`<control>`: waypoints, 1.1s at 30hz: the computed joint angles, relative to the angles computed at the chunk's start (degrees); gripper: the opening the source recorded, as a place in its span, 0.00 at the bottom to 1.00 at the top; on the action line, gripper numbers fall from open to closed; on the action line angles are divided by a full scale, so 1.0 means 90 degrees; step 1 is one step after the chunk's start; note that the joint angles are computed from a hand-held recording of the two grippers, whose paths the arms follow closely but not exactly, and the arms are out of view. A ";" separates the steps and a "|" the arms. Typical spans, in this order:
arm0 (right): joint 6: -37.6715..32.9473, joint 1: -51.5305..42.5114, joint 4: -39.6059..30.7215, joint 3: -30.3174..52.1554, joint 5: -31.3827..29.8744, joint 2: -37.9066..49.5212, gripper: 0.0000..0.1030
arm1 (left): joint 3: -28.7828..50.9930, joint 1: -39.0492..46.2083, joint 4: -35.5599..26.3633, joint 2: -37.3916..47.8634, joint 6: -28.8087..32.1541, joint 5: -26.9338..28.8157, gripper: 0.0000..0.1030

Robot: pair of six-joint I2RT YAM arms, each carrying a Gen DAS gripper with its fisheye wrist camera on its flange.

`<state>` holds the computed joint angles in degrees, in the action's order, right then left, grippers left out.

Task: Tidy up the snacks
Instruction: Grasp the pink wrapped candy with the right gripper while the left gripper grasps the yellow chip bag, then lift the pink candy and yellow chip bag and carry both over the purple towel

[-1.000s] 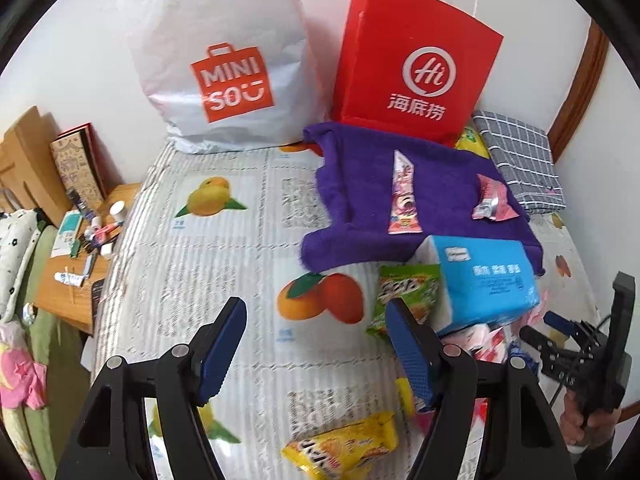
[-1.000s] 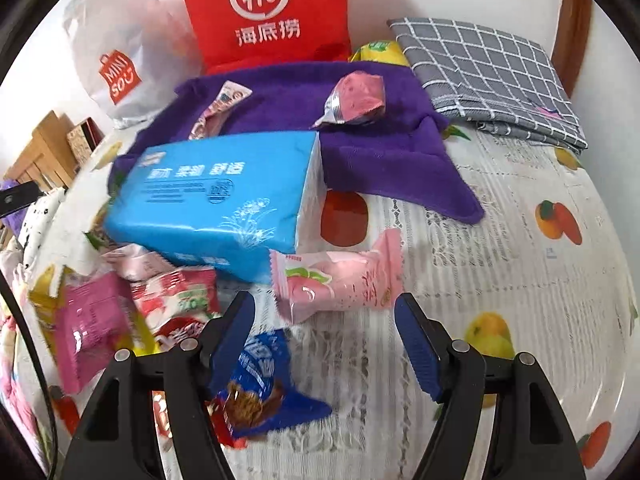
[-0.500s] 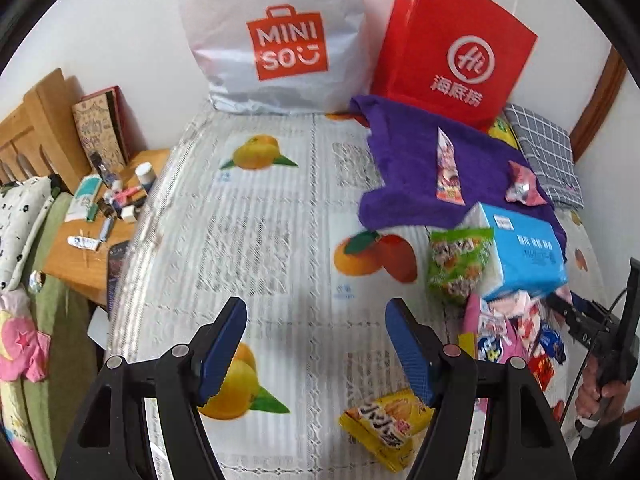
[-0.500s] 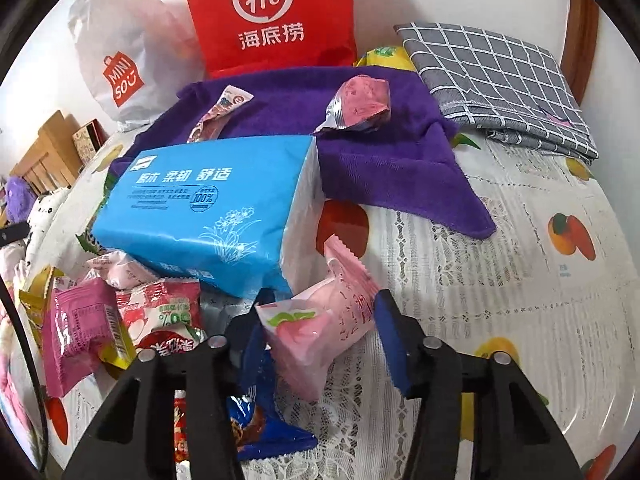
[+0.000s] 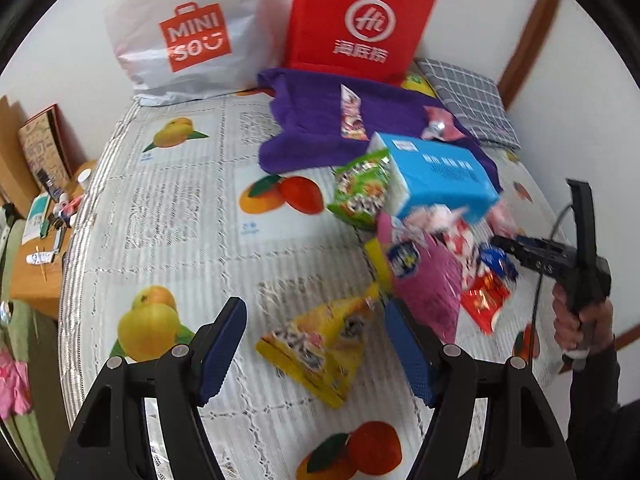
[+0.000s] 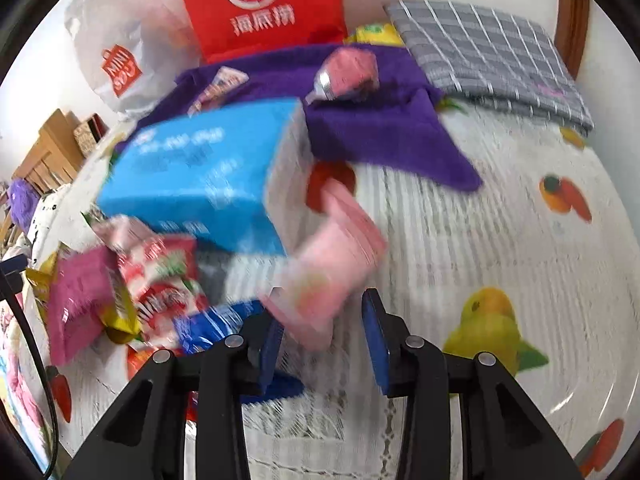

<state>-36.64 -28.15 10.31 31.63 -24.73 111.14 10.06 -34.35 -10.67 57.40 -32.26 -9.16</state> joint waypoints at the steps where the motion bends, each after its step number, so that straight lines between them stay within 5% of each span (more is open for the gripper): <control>1: 0.0028 -0.0017 0.0084 -0.0035 -0.0031 -0.0008 0.37 | -0.0019 -0.0068 0.0078 0.0112 -0.0002 -0.0047 0.68; 6: 0.0377 0.0161 0.0194 0.0125 -0.0084 0.0141 0.45 | -0.0123 -0.0183 0.0847 0.1110 0.0030 -0.0062 0.68; 14: 0.0589 0.0588 0.0886 0.0054 0.0319 0.0248 0.45 | -0.0031 -0.0351 0.1778 0.2476 -0.0018 -0.0344 0.68; 17: 0.0462 0.0545 0.0986 -0.0031 0.0321 0.0199 0.28 | -0.0026 -0.0457 0.2134 0.2837 0.0072 -0.0459 0.62; 22: 0.0262 0.0316 0.0749 -0.0038 0.0194 0.0098 0.25 | -0.0223 -0.0269 0.2296 0.2540 0.0320 -0.0359 0.57; 33: 0.0175 -0.0201 0.0405 -0.0457 -0.0161 -0.0723 0.25 | -0.0404 0.0708 0.1208 0.0728 0.0733 -0.0253 0.54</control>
<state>-35.07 -29.96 13.96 27.51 -26.17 104.63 6.42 -27.97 0.20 63.95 -25.66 -11.43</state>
